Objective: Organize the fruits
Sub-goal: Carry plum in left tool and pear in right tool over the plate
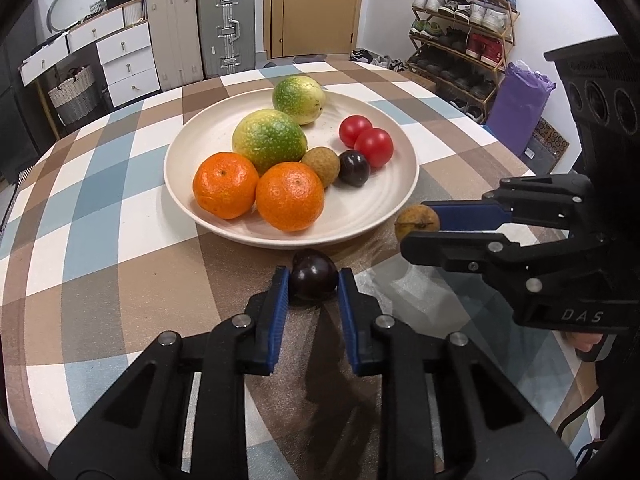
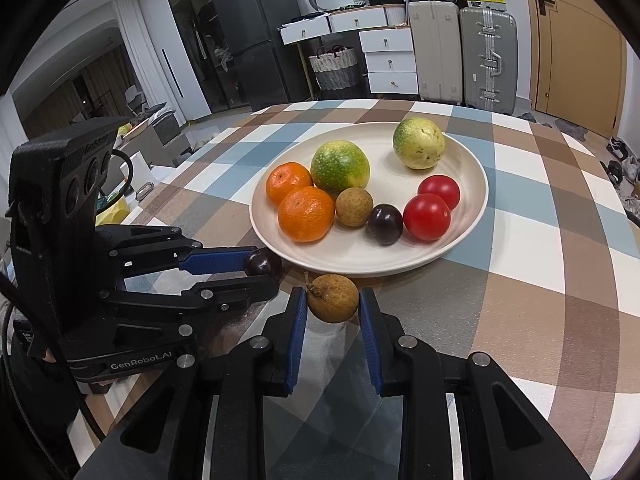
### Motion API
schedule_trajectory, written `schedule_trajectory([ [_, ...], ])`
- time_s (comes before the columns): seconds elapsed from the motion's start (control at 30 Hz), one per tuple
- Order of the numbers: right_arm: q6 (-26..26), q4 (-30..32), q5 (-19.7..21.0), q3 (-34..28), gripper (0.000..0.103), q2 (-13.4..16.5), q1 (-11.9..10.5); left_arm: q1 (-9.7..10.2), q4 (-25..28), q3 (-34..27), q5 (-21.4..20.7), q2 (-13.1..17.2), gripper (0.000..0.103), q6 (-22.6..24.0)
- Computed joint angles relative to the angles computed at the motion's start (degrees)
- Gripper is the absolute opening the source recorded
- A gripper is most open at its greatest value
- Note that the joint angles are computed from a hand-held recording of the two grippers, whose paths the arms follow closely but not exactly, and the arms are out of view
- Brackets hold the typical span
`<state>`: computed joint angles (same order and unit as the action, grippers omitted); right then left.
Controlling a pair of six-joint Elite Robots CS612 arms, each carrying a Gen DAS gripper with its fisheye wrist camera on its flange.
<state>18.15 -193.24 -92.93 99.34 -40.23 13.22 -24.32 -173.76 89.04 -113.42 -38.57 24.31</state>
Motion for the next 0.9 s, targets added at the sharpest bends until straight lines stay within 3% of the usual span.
schedule_trajectory([
  [0.37, 0.0, -1.2, 0.1, 0.3, 0.027, 0.0, -0.1, 0.98, -1.8, 0.9, -2.3, -0.5, 0.022, -0.8],
  [0.63, 0.4, -6.7, -0.4, 1.2, 0.027, -0.1, -0.1, 1.91, -6.6, 1.3, -5.4, -0.7, 0.022, -3.4],
  [0.9, 2.4, -9.3, -3.5, 1.5, 0.027, 0.1, -0.1, 2.18, -10.2, 1.0, -4.3, -0.5, 0.022, -7.6],
])
